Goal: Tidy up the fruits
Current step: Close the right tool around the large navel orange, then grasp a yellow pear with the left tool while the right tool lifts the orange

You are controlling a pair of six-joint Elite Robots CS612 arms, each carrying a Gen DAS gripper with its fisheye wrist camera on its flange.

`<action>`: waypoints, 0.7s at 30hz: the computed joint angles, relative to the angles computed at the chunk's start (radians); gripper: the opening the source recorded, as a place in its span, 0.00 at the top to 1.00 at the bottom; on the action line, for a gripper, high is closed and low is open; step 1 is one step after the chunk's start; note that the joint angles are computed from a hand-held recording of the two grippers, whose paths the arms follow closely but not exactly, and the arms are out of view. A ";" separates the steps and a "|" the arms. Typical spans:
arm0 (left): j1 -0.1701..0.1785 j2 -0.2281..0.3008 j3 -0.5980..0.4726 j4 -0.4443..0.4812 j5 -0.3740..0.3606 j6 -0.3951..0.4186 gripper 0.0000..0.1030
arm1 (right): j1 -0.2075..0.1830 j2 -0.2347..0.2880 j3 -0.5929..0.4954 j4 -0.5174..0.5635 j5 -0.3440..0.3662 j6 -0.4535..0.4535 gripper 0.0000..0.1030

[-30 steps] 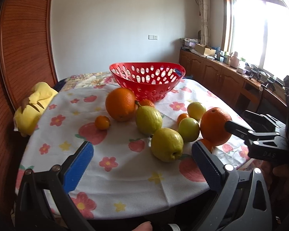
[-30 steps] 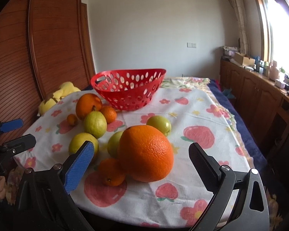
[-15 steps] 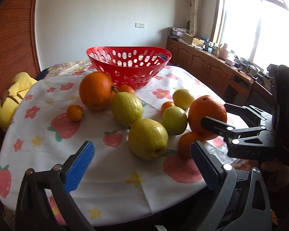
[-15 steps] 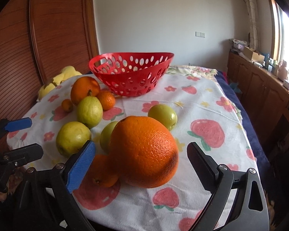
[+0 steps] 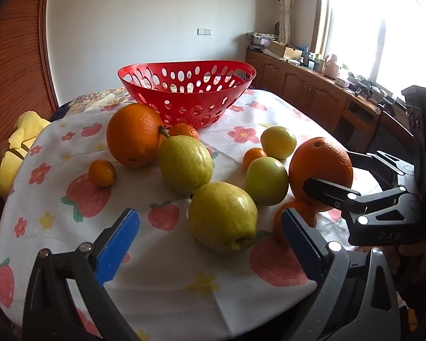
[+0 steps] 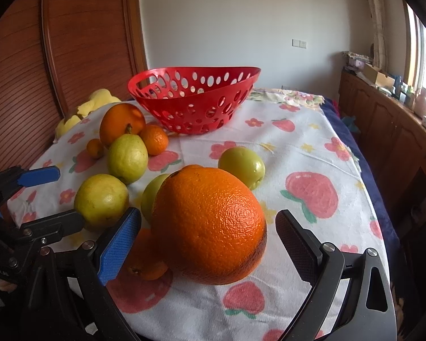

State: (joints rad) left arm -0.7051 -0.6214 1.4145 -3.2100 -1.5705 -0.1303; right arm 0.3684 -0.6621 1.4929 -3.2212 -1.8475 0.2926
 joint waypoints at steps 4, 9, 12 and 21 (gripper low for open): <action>0.004 0.005 -0.009 0.001 -0.026 -0.013 0.08 | -0.003 0.003 -0.007 0.021 0.009 -0.002 0.05; 0.002 0.011 -0.021 0.021 -0.024 -0.003 0.09 | -0.009 0.007 -0.013 0.040 0.025 0.012 0.05; 0.002 0.015 -0.027 0.030 -0.026 0.001 0.09 | -0.013 0.008 -0.012 0.040 0.035 0.022 0.08; 0.002 0.021 -0.038 0.051 -0.019 0.005 0.09 | -0.017 0.006 -0.007 0.023 0.063 0.013 0.17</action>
